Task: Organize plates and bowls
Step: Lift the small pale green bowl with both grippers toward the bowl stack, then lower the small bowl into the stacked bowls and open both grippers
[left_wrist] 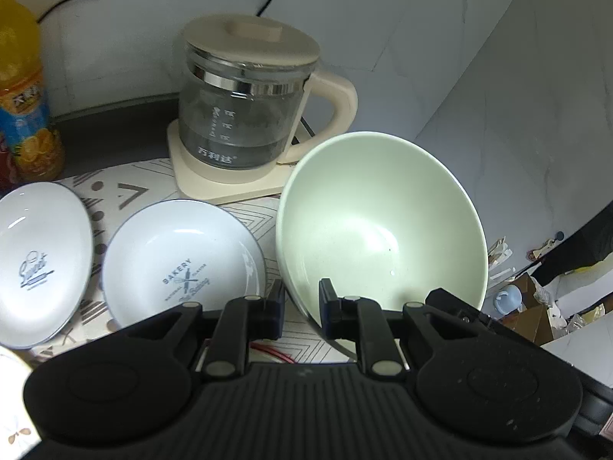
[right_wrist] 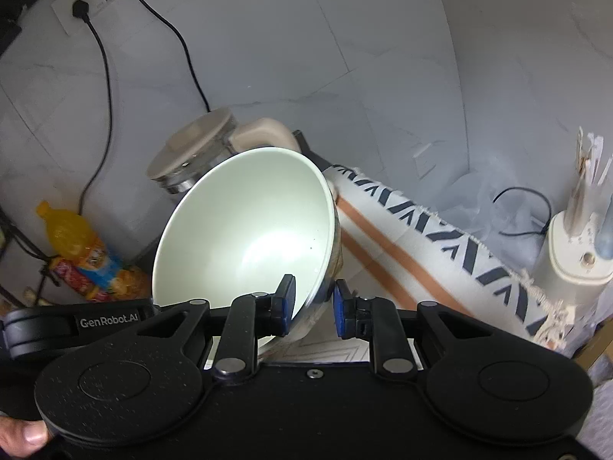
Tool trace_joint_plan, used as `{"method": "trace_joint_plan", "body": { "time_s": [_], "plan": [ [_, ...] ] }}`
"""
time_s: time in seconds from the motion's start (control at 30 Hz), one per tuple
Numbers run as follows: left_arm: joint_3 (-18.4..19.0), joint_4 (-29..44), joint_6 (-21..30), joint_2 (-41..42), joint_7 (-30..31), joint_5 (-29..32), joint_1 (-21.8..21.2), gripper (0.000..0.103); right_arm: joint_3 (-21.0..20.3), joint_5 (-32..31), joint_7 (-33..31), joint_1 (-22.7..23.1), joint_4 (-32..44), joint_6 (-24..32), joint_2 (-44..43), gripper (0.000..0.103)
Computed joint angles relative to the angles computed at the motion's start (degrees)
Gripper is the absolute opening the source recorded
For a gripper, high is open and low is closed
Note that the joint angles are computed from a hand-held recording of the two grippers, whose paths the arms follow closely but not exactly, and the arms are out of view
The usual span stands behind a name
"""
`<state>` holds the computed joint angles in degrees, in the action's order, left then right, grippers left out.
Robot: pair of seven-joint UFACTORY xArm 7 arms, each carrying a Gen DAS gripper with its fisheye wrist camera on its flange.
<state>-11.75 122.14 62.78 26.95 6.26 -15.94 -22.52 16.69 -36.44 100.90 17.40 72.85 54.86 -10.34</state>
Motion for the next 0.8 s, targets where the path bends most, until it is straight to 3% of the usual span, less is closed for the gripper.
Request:
{"method": "trace_joint_plan", "body": {
  "time_s": [0.23, 0.8],
  "plan": [
    [-0.08, -7.42, -3.06, -5.84, 0.57, -1.99, 1.5, 0.016, 1.45, -3.27, -1.88, 1.28, 2.27, 3.2, 0.05, 0.021],
    [1.71, -27.6, -9.51, -20.91, 3.69, -5.77, 5.08, 0.017, 3.67, -4.9, -0.21, 3.28, 1.21, -1.07, 0.06, 0.02]
  ]
}}
